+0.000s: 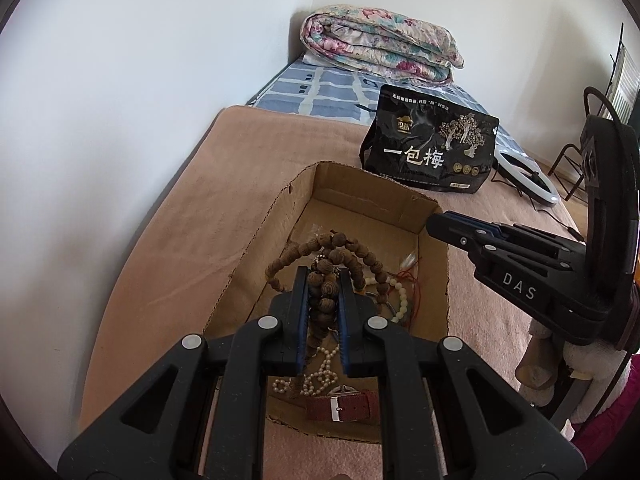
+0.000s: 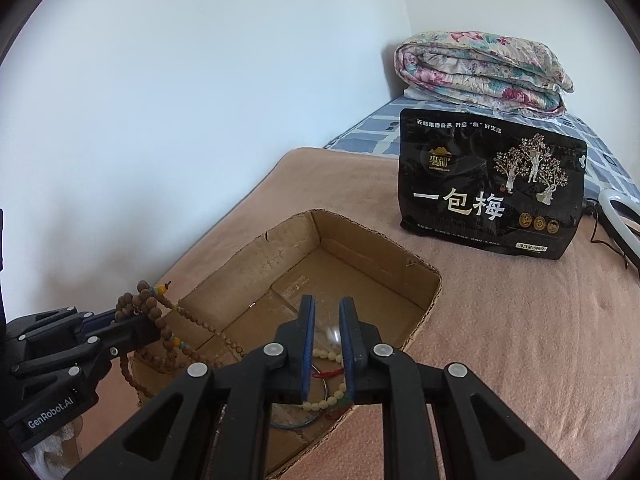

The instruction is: Organize jewelry

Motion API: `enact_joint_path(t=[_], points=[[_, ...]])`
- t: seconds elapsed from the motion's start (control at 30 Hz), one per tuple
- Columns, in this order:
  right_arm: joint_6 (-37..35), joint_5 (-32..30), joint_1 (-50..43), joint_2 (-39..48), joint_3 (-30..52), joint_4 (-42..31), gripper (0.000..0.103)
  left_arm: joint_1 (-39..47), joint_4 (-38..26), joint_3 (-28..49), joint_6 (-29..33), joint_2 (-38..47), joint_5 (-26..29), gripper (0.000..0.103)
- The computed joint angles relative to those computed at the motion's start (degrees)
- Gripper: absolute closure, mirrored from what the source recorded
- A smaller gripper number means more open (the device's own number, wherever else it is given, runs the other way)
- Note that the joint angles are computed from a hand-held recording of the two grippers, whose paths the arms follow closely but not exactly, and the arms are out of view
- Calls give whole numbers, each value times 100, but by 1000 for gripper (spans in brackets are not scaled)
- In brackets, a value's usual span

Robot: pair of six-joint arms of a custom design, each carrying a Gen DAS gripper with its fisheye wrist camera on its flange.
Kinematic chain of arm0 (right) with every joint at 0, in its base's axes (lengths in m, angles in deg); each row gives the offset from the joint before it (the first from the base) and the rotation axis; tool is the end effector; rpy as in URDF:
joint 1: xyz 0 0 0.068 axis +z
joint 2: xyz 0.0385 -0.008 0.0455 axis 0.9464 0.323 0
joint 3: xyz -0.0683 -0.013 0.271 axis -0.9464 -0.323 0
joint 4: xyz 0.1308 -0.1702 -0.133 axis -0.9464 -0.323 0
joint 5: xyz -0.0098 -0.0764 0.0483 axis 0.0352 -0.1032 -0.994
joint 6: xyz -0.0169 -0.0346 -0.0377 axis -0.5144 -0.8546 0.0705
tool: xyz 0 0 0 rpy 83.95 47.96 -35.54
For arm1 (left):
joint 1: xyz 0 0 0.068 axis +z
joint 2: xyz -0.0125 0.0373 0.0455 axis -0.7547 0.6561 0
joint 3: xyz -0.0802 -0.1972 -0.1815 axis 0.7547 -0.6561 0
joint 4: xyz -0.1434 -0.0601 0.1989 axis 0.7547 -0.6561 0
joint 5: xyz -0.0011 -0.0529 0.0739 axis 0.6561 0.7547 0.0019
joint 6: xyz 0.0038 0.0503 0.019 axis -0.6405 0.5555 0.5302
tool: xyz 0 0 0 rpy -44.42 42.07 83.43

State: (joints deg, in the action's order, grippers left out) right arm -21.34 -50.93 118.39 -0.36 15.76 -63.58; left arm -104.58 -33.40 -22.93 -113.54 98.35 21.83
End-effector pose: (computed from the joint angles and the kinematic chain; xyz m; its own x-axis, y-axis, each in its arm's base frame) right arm 0.2191 0.2378 0.2409 -0.6327 -0.2842 -0.7204 -0.5954 0.7734 0.2178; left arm 0.1055 -0.1170 0.2623 -0.7042 -0.2242 -0.6737 -0.1955 0.9734 -0.1196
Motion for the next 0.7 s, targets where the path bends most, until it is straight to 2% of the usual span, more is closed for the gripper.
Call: enact_joint_path(t=[0.07, 0.1, 0.13, 0.2, 0.27, 0.33, 0.43, 0.57, 0.7], points=[[23, 38, 9, -24, -24, 30, 75, 5, -9, 0, 17, 17, 11, 93], [41, 76, 13, -47, -42, 41, 73, 21, -16, -1, 28, 23, 24, 88], [53, 112, 17, -48, -34, 32, 68, 30, -15, -5, 28, 23, 41, 72], [108, 220, 24, -123, -91, 88, 54, -4, 74, -56, 36, -58, 35, 54], [185, 330, 25, -176, -118, 138, 33, -105, -30, -1, -77, 7, -66, 48], [263, 382, 12, -236, -142, 168, 26, -182, -97, 32, -166, 59, -155, 36], [246, 568, 53, -314, -143, 137, 15, -250, -169, 70, -250, 123, -210, 35], [198, 629, 83, -370, -109, 53, 10, -296, -216, 96, -313, 144, -239, 35], [176, 667, 100, -490, -137, -4, 9, -454, -367, 194, -508, 207, -384, 35]])
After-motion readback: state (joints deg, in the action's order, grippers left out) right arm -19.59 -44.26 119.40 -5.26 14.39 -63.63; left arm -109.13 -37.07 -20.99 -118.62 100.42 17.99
